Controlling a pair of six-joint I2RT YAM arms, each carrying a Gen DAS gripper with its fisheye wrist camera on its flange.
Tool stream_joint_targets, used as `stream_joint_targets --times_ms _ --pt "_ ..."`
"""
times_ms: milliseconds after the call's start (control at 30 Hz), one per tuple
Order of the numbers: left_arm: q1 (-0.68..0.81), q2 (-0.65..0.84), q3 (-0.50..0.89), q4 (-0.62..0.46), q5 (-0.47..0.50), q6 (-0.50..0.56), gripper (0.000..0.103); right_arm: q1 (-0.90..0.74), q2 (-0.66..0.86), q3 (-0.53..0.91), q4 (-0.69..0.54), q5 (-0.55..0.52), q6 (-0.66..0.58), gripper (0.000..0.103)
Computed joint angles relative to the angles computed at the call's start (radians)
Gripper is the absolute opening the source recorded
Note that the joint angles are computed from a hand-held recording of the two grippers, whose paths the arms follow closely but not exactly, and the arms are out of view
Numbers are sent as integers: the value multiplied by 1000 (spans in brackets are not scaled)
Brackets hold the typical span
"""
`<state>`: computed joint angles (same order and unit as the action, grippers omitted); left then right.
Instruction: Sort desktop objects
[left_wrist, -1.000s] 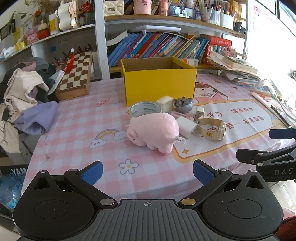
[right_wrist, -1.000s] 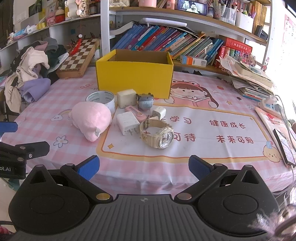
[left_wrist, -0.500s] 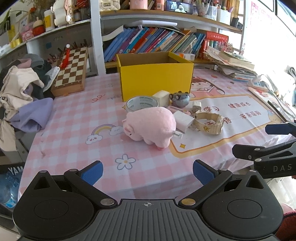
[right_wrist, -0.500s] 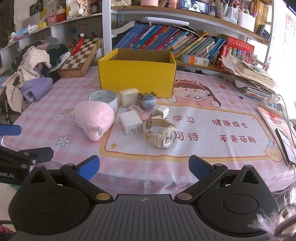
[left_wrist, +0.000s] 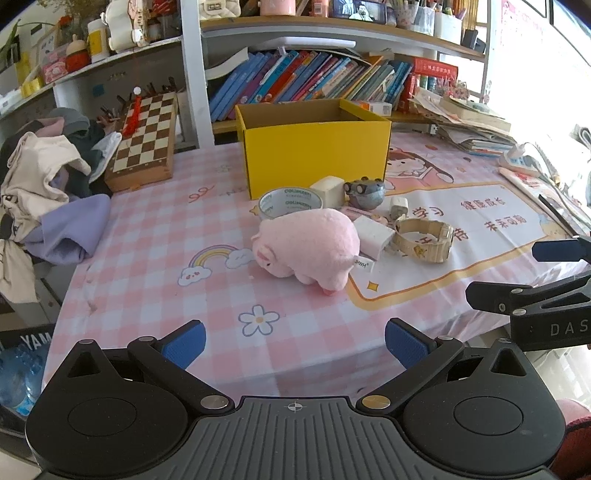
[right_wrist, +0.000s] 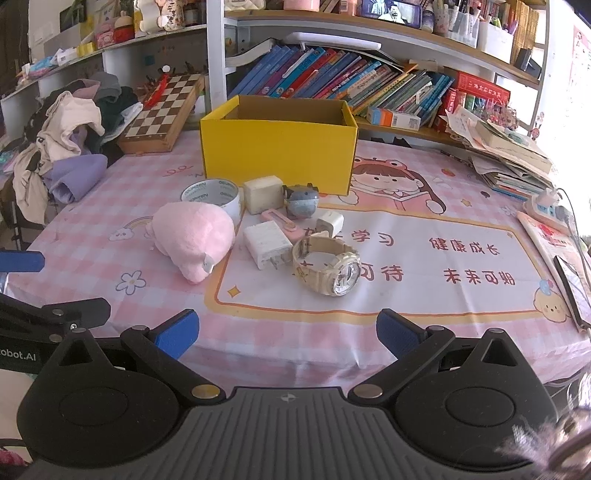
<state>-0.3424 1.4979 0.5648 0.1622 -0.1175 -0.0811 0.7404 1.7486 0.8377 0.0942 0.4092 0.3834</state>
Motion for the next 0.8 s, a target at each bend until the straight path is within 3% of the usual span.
stream_joint_targets --times_ms 367,800 --pt "19 68 50 -4 2 -8 103 -46 57 49 2 -2 -22 103" --pt "29 182 150 -1 -7 -23 103 -128 148 166 -40 -93 -86 103"
